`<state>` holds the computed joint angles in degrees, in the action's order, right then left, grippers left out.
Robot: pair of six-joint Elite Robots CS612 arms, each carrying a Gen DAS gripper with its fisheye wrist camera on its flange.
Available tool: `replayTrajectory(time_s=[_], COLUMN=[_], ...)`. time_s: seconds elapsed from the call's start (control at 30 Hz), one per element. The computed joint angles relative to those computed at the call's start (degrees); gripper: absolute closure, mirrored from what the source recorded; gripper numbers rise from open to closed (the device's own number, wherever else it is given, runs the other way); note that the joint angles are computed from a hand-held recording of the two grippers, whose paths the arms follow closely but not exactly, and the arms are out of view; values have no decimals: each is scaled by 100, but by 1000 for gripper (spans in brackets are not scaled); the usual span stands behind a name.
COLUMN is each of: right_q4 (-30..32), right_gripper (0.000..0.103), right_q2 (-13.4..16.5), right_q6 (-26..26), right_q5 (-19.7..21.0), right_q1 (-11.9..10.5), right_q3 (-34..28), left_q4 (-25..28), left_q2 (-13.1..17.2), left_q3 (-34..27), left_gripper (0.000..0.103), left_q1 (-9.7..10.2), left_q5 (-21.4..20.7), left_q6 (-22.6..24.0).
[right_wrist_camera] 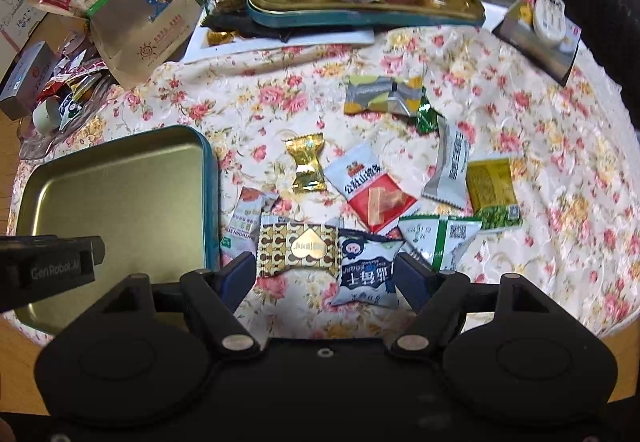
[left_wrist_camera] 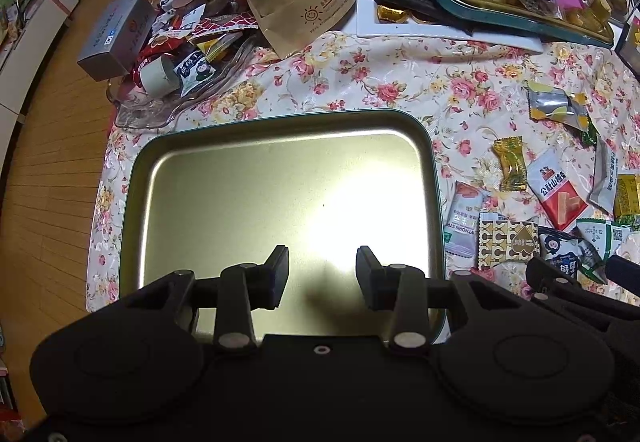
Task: Organize snacks
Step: 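Move the right tool toward the yellow-green snack packet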
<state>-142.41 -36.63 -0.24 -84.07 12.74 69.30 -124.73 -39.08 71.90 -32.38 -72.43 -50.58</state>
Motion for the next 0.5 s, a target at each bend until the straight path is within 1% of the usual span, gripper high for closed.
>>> replayTrajectory(time_s=[0.07, 0.17, 0.23, 0.33, 0.37, 0.43, 0.5], right_q4=[56, 322, 428, 368, 355, 315, 73], right_gripper=[24, 24, 24, 26, 29, 30, 31], right_q2=[7, 23, 35, 32, 29, 26, 12], right_q6=[6, -63, -33, -34, -36, -73, -138], right_q5=[-25, -20, -94, -226, -267, -312, -403], right_q1=[5, 8, 20, 39, 44, 49, 62], right_q3=[-21, -106, -139, -114, -107, -92, -17], left_q4=[-6, -7, 0, 6, 6, 14, 7], left_q2=[1, 5, 9, 10, 10, 15, 17], left_q3=[-3, -10, -22, -28, -28, -48, -61], left_gripper=[56, 56, 56, 56, 56, 56, 56], left_q1=[-5, -12, -15, -16, -16, -15, -15], left_q5=[11, 32, 41, 46, 46, 37, 28], left_q6=[2, 13, 12, 8, 8, -10, -20])
